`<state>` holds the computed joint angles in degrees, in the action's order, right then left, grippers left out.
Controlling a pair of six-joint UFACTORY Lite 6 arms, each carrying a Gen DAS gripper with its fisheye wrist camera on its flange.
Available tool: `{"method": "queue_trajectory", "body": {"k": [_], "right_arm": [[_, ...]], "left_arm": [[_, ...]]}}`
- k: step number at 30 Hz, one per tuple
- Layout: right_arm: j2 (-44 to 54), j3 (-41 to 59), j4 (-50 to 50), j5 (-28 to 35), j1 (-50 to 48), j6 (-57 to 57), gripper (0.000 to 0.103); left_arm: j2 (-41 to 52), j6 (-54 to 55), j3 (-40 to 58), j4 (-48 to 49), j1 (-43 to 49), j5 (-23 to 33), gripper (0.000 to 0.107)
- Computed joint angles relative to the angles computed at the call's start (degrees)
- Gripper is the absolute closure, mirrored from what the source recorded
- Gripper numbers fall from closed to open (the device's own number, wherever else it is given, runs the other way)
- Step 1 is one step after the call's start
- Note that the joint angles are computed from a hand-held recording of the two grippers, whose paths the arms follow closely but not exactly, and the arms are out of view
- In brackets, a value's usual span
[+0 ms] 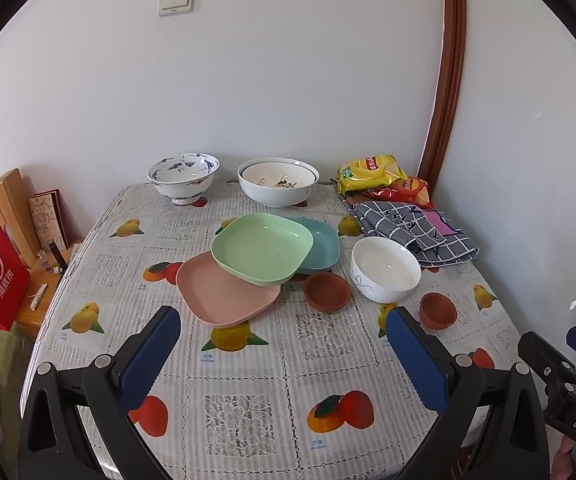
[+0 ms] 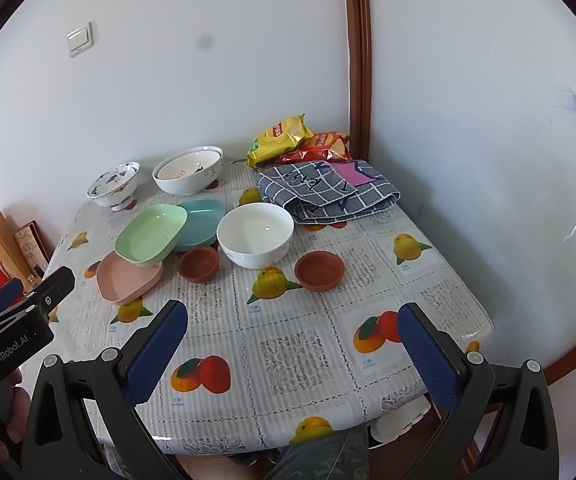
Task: Organize plates and bowls
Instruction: 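Move both grippers forward to the rim of the green plate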
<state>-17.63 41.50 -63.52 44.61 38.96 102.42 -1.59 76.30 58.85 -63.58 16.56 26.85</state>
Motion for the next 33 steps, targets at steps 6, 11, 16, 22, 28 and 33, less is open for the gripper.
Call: {"method": "queue_trajectory", "body": {"k": [6, 11, 16, 22, 28, 33], "right_arm": [[6.0, 4.4, -0.4, -2.5, -3.3, -2.8, 0.0], [10.7, 9.0, -0.9, -6.0, -6.2, -4.4, 0.0], [16.9, 15.7, -1.3, -9.1, -9.2, -6.6, 0.0], [27.0, 26.1, 0.3, -13.8, -13.1, -10.8, 0.0], [36.8, 36.5, 5.2, -18.9, -16.5, -18.1, 0.001], [44.4, 44.9, 11.9, -21.0, -18.6, -26.3, 0.004]], "left_arm": [[6.7, -4.2, 7.4, 3.2, -0.9, -1.1, 0.004], [13.1, -9.7, 15.2, 7.8, -1.6, -0.7, 0.004], [20.6, -15.2, 24.2, 13.0, -2.4, -0.4, 0.004], [31.8, -26.8, 39.0, 23.5, -2.9, 1.1, 0.004], [43.3, -38.8, 54.5, 33.9, -3.8, 4.2, 0.004], [53.1, -46.1, 67.7, 40.4, -4.8, 8.1, 0.004]]}}
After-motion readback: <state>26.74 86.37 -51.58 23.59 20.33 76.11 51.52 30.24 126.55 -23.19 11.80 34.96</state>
